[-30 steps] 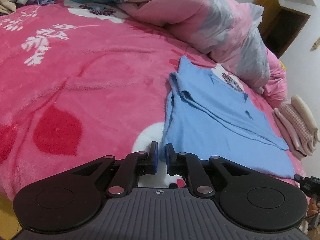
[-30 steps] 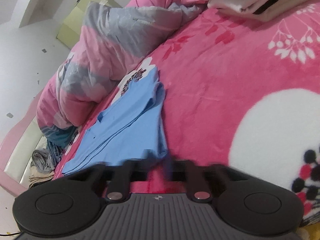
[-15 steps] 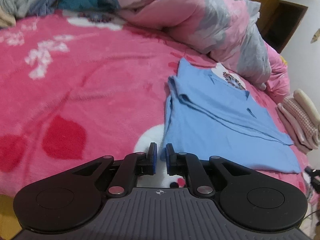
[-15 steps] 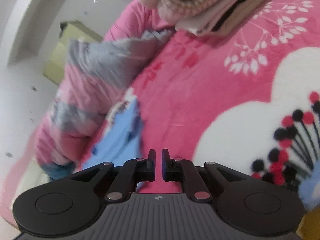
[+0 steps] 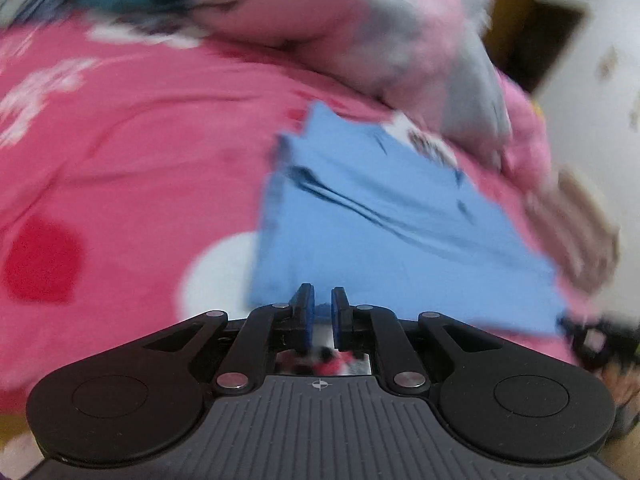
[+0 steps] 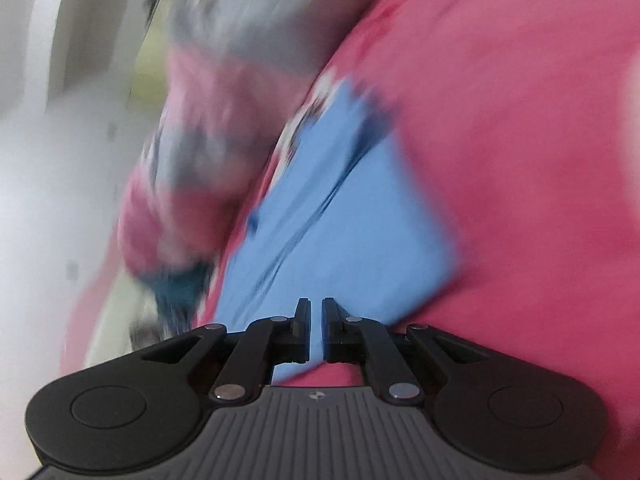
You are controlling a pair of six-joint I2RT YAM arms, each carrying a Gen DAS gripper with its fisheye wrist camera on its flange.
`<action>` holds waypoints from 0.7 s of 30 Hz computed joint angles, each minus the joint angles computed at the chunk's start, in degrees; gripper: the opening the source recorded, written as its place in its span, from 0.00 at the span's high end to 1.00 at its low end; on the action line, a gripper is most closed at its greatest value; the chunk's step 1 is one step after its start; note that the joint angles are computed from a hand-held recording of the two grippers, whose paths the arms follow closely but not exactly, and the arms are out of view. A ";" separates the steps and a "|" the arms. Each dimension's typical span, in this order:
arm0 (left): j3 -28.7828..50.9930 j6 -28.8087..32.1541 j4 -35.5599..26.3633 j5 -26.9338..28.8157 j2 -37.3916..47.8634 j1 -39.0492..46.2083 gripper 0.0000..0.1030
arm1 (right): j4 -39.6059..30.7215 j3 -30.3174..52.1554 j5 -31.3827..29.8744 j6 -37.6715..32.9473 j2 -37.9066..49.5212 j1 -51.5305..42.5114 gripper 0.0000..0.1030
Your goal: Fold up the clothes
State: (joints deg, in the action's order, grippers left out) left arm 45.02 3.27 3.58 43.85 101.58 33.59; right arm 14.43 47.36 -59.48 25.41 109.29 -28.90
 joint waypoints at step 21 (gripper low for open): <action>14.14 -8.42 -3.53 -8.92 5.91 -7.47 0.54 | -16.97 12.71 7.82 5.04 -2.58 5.50 0.58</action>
State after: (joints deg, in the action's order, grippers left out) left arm 59.16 -5.15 0.05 34.93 107.49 26.11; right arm -2.54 60.07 -51.66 30.45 106.71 -23.40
